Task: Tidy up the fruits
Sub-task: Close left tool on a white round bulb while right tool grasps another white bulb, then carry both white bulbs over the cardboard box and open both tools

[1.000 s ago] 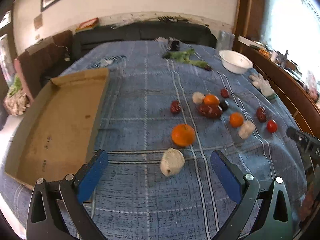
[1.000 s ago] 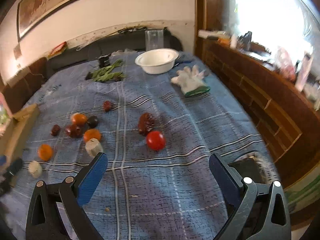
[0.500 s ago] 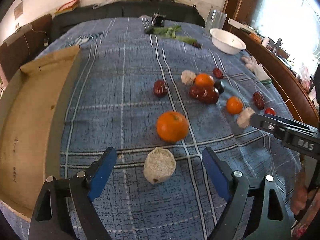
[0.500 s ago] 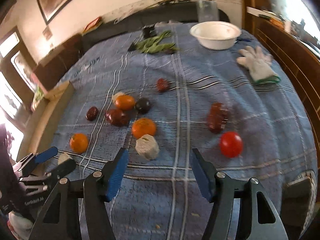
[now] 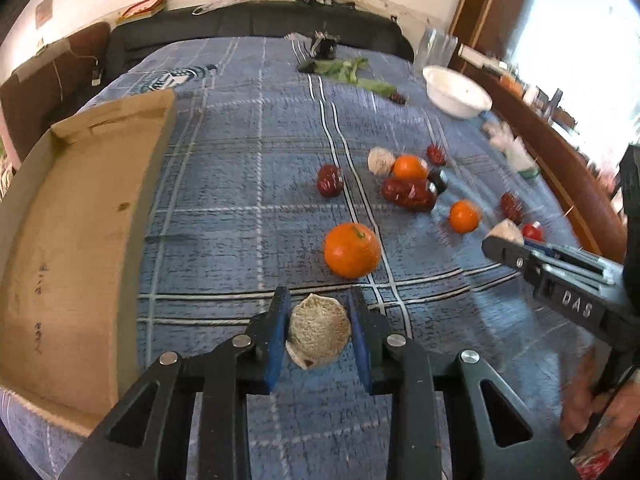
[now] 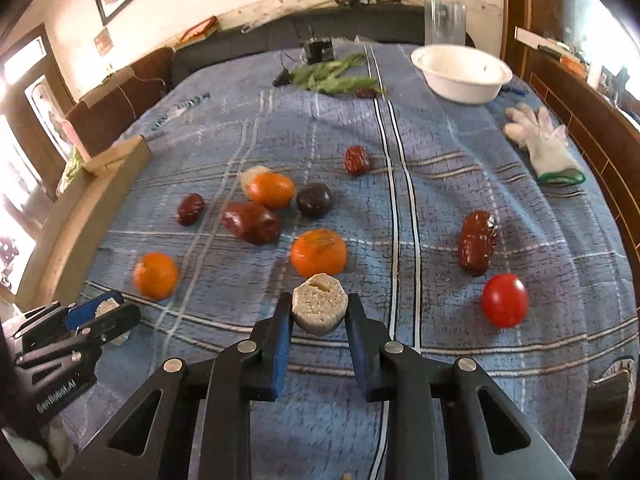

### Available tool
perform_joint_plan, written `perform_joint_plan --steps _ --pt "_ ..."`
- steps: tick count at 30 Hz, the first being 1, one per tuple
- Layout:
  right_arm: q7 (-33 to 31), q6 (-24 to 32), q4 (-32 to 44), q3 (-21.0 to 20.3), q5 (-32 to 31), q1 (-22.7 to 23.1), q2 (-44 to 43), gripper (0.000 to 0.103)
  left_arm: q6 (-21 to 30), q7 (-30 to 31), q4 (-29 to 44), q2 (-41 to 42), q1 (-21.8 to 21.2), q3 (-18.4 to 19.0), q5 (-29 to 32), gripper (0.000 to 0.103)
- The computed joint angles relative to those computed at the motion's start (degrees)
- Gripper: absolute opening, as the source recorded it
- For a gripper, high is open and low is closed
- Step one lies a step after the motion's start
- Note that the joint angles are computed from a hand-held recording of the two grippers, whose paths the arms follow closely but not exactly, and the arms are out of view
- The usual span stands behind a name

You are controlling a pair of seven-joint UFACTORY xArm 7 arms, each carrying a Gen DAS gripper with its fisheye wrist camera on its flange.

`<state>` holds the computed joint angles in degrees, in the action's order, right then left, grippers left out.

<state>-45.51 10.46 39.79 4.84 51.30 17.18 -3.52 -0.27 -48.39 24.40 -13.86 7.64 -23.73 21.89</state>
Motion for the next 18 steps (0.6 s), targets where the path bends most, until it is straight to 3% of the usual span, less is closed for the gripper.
perform_joint_plan --steps 1,2,5,7,13,18 --pt "-1.08 0.15 -0.55 0.07 1.37 0.36 -1.15 0.028 -0.50 2.30 -1.61 -1.97 -5.18 5.49 -2.61 0.028" --pt "-2.10 0.40 -1.12 0.05 2.66 1.01 -2.58 0.028 -0.51 3.96 -2.59 -3.60 -8.06 8.58 -4.59 0.028" --pt "-4.35 2.44 -1.76 -0.59 5.59 3.94 -6.02 0.028 0.25 7.21 -6.15 -10.22 -11.31 13.94 -8.75 0.028" --pt "-5.73 4.02 -1.40 -0.65 7.30 6.24 -7.39 0.029 1.86 8.06 -8.59 -15.27 -9.13 14.23 -10.05 0.028" --pt "-8.83 9.24 3.80 2.33 11.37 12.49 -5.90 0.029 11.49 6.32 -13.35 -27.88 6.11 8.21 -8.47 0.028" --pt "-8.88 8.80 9.99 7.29 10.33 14.96 0.59 0.029 13.01 7.35 -14.89 -27.50 13.40 10.64 -5.88 0.028"
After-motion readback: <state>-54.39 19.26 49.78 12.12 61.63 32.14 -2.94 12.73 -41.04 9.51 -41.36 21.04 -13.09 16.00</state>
